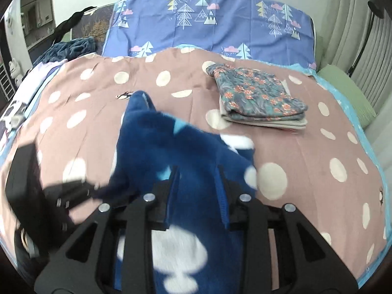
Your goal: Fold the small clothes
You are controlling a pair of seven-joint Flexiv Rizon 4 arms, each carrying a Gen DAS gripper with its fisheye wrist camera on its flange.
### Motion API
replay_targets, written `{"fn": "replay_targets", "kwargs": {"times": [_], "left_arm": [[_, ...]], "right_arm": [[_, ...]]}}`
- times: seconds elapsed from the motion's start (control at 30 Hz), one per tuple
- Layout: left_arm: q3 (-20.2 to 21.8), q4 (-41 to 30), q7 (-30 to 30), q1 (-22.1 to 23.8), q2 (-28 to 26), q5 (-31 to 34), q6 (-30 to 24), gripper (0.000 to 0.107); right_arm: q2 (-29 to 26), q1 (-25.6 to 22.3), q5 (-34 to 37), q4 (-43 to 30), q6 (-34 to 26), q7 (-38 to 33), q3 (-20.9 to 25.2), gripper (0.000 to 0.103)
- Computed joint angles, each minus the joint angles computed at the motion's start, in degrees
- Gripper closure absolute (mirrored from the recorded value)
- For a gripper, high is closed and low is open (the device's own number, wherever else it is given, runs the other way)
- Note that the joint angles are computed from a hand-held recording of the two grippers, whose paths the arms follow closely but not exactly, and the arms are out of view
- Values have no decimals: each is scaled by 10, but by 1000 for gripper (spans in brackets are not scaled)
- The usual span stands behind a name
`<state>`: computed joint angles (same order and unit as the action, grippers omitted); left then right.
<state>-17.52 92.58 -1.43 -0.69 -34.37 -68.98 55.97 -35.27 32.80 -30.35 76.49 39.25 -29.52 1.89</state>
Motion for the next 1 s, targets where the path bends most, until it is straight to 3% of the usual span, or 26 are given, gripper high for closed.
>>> {"fn": "replay_targets", "kwargs": {"times": [0.07, 0.13, 0.2, 0.33, 0.7, 0.77, 0.83, 0.9, 1.0], "left_arm": [[0, -3, -2, 2, -2, 2, -7, 85], [1, -9, -10, 6, -6, 9, -24, 85], [-1, -13, -14, 10, -9, 7, -33, 85], [2, -25, -38, 18, -16, 21, -68, 85], [-2, -27, -39, 28, -15, 0, -91, 84], [-2, -29, -50, 35, -11, -13, -109, 82], [-3, -32, -57, 42, -8, -35, -123, 72], [-4, -36, -64, 43, -8, -66, -125, 71], [0, -68, -106, 34, -24, -76, -121, 71]], "right_arm": [[-45, -24, 93, -42, -44, -36, 19, 68], [-53, -37, 93, -15, 14, -21, 23, 67], [-44, -38, 105, -7, 28, -4, 21, 67], [-43, -36, 103, -5, 28, -14, 20, 67], [-22, -30, 74, 33, 72, -1, 9, 66], [-14, -30, 68, 33, 77, 5, 5, 66], [1, -25, 40, 49, 115, 16, -9, 66], [7, -29, 26, 57, 146, 19, -13, 58], [-19, -62, 84, 34, 133, -14, 24, 56]]}}
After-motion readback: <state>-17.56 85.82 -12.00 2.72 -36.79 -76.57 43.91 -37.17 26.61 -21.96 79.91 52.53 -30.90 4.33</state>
